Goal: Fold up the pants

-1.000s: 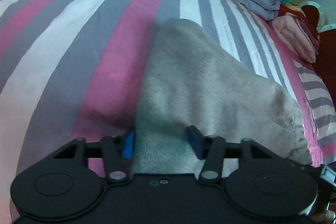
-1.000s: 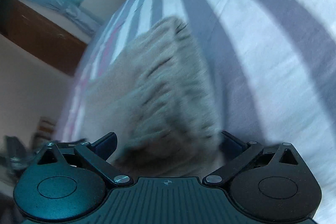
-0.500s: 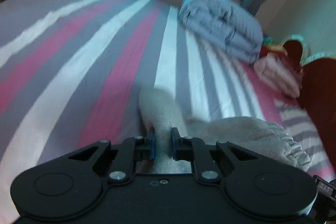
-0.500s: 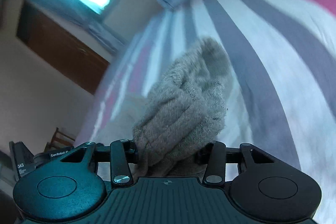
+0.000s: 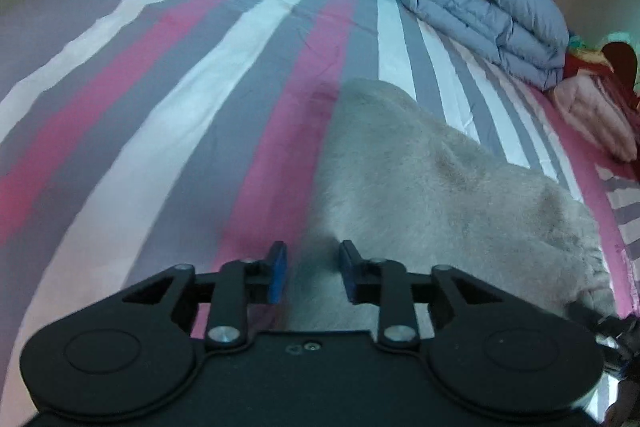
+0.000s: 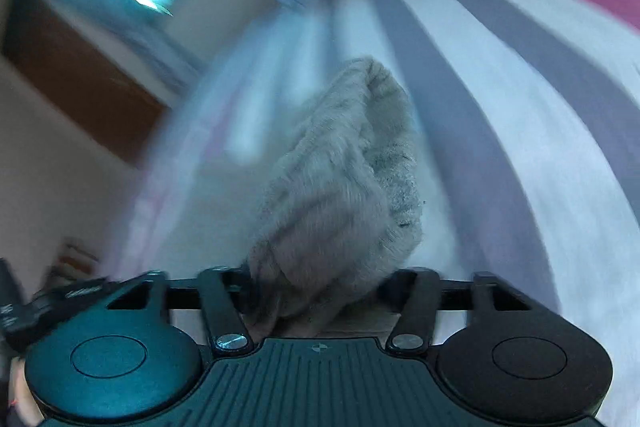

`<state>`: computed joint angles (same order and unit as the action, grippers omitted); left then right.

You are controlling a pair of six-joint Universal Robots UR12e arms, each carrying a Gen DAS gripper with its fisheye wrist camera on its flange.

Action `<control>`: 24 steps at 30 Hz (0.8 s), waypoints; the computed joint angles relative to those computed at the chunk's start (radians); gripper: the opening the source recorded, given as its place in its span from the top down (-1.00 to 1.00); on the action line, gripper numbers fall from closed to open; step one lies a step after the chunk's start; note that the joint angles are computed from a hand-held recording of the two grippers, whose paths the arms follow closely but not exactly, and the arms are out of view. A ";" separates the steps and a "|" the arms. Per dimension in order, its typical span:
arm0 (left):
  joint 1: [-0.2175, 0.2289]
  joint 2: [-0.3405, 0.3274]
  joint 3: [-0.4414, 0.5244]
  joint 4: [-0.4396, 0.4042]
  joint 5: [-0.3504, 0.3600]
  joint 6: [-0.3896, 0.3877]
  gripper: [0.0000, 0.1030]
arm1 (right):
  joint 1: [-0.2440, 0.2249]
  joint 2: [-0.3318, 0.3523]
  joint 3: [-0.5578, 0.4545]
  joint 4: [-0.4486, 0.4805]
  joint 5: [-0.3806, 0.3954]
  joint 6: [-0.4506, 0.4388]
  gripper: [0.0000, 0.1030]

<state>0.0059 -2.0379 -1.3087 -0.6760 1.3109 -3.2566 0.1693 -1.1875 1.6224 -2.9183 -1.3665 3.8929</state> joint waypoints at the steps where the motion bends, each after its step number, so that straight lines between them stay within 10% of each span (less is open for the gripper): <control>1: 0.001 0.011 -0.012 0.012 0.008 0.012 0.59 | -0.001 -0.011 0.024 -0.051 -0.015 0.026 -0.25; 9: -0.028 0.046 -0.055 -0.023 0.037 0.122 0.47 | 0.085 -0.014 -0.003 -0.256 -0.259 -0.218 -0.40; 12: -0.045 0.055 -0.075 0.002 0.093 0.167 0.46 | 0.074 0.003 -0.035 -0.103 -0.138 -0.155 -0.53; 16: -0.032 0.106 -0.091 -0.039 0.063 0.160 0.46 | 0.080 -0.010 -0.026 -0.011 -0.195 -0.135 -0.51; 20: -0.038 0.177 -0.145 -0.001 0.124 0.131 -0.47 | 0.088 -0.068 0.004 -0.118 -0.186 -0.089 -0.61; 24: -0.047 0.252 -0.210 0.047 0.143 0.141 -0.65 | 0.131 -0.125 0.037 -0.166 -0.246 -0.139 -0.99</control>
